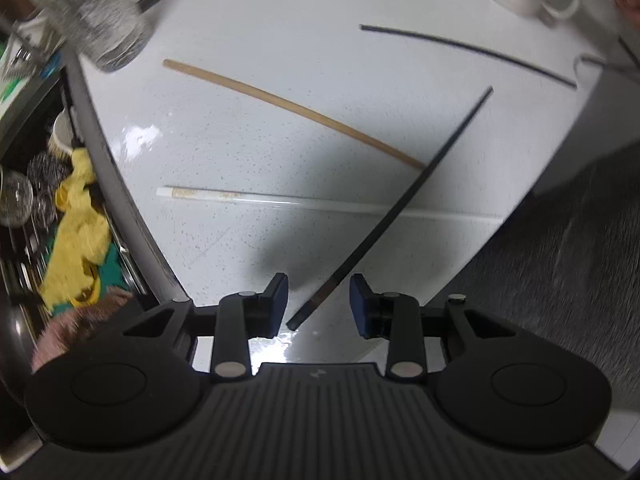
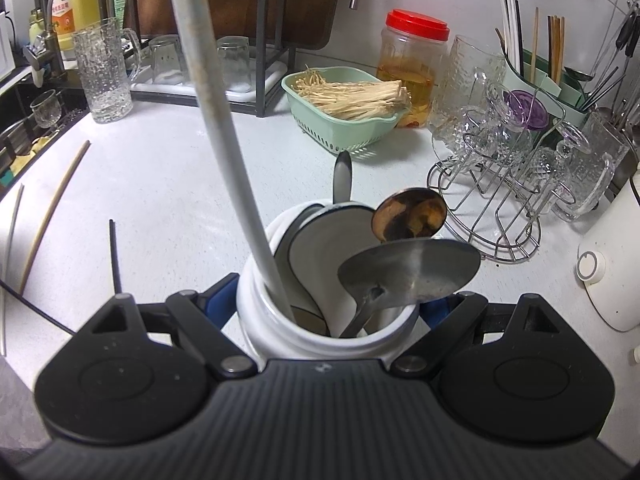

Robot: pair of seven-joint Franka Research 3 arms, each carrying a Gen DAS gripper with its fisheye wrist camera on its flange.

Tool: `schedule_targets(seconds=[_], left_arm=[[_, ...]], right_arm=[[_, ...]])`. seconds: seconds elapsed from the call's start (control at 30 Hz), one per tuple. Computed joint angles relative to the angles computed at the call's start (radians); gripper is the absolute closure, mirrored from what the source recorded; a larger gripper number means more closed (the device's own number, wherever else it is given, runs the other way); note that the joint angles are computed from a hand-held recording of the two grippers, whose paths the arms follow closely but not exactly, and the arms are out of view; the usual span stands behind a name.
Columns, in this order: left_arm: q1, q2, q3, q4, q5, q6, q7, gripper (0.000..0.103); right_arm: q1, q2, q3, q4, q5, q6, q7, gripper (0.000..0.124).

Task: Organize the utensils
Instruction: 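Close the left tool on the black chopstick and lift, then carry the black chopstick with the left tool and lower it into the mug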

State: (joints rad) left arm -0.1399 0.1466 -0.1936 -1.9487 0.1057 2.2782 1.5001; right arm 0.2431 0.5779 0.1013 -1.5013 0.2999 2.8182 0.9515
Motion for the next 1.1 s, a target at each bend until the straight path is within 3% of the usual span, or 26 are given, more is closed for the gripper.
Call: schedule_targets(seconds=[0.17, 0.23, 0.5, 0.67, 0.83, 1.1], left_arm=[[0.007, 0.041, -0.007, 0.061, -0.016, -0.075, 0.126, 0.069], [0.018, 0.065, -0.013, 0.097, -0.062, -0.113, 0.18, 0.08], [0.011, 0.133, -0.023, 0.182, -0.06, -0.185, 0.281, 0.085], [-0.029, 0.15, -0.016, 0.219, 0.045, -0.207, 0.258, 0.096], [-0.046, 0.167, -0.019, 0.28, 0.075, -0.248, 0.255, 0.096], [-0.104, 0.24, -0.015, 0.491, 0.158, -0.388, 0.234, 0.096]], right_arm=[[0.015, -0.008, -0.016, -0.016, -0.009, 0.015, 0.031, 0.032], [0.017, -0.009, -0.019, -0.017, -0.014, 0.015, 0.04, 0.032], [0.023, -0.012, -0.023, -0.022, -0.03, 0.02, 0.066, 0.032], [0.018, -0.014, -0.016, -0.031, -0.028, 0.035, 0.065, 0.032], [0.012, -0.018, -0.007, -0.046, -0.019, 0.059, 0.057, 0.032], [-0.006, -0.023, 0.018, -0.066, 0.007, 0.096, 0.023, 0.032]])
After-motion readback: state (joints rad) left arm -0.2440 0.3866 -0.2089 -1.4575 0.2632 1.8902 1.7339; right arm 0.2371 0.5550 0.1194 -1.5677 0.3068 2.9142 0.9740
